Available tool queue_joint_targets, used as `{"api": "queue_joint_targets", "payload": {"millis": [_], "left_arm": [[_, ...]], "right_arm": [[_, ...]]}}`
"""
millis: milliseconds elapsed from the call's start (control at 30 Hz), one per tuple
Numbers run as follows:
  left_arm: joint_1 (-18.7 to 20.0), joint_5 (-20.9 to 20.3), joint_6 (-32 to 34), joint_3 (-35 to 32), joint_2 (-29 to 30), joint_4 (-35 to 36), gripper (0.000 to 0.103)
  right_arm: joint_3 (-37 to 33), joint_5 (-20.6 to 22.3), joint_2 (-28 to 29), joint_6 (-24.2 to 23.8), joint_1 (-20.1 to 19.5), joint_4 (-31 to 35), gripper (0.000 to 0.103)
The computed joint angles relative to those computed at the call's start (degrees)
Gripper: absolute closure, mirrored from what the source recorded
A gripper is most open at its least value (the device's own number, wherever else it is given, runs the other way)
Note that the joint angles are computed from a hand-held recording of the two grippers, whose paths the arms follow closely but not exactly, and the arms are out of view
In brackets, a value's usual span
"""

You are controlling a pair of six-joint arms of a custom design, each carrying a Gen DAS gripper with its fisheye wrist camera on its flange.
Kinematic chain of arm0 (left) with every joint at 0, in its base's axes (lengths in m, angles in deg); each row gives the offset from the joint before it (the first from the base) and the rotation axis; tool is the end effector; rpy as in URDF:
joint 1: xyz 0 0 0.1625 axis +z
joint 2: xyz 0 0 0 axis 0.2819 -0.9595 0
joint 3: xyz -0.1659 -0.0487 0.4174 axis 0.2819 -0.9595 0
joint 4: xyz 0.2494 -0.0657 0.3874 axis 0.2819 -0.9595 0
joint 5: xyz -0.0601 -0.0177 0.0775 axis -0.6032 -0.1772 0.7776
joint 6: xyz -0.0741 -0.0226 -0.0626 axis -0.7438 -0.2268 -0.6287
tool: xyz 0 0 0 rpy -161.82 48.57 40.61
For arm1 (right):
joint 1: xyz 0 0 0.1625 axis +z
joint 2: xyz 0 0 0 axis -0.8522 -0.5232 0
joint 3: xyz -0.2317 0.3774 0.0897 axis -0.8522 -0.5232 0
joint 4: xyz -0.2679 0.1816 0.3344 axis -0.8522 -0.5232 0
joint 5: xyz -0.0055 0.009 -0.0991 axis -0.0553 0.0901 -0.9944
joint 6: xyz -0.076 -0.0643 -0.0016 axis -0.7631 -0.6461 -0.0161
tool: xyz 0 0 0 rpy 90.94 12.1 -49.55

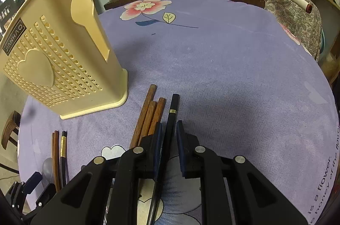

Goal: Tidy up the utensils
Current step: 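Close left gripper on grey spoon handle while right gripper grasps black chopstick, lift both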

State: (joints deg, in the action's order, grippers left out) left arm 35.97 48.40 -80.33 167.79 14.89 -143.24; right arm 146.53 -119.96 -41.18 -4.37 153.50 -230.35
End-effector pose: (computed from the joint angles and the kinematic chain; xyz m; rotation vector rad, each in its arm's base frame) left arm -0.1940 -0.5925 0.0800 0.5346 2.2900 -0.6191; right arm 0.1275 -0.6361 0.1556 0.0107 -2.3357 0.8278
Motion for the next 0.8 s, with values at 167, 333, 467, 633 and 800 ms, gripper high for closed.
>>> {"api": "queue_joint_targets", "payload": {"millis": [167, 333, 467, 633, 800], "left_arm": [[0.66, -0.79, -1.73, -2.42, 0.57, 3.26, 0.054], [0.97, -0.69, -2.56, -3.87, 1.14, 4.83, 0.055], [0.81, -0.52, -2.27, -4.03, 1.47, 4.46, 0.065], [0.65, -0.14, -2.36, -4.16, 1.76, 4.46, 0.066], [0.57, -0.20, -2.06, -3.97, 1.72, 4.20, 0.067]], "right_arm": [[-0.12, 0.00, -0.10, 0.71, -0.02, 0.76, 0.089], [-0.80, -0.92, 0.31, 1.13, 0.23, 1.35, 0.089], [-1.10, -2.30, 1.13, -0.33, 0.59, 0.04, 0.090], [-0.93, -1.80, 0.85, -0.29, 0.33, -0.15, 0.093], [-0.67, -0.88, 0.70, -0.11, 0.06, -0.74, 0.094]]}}
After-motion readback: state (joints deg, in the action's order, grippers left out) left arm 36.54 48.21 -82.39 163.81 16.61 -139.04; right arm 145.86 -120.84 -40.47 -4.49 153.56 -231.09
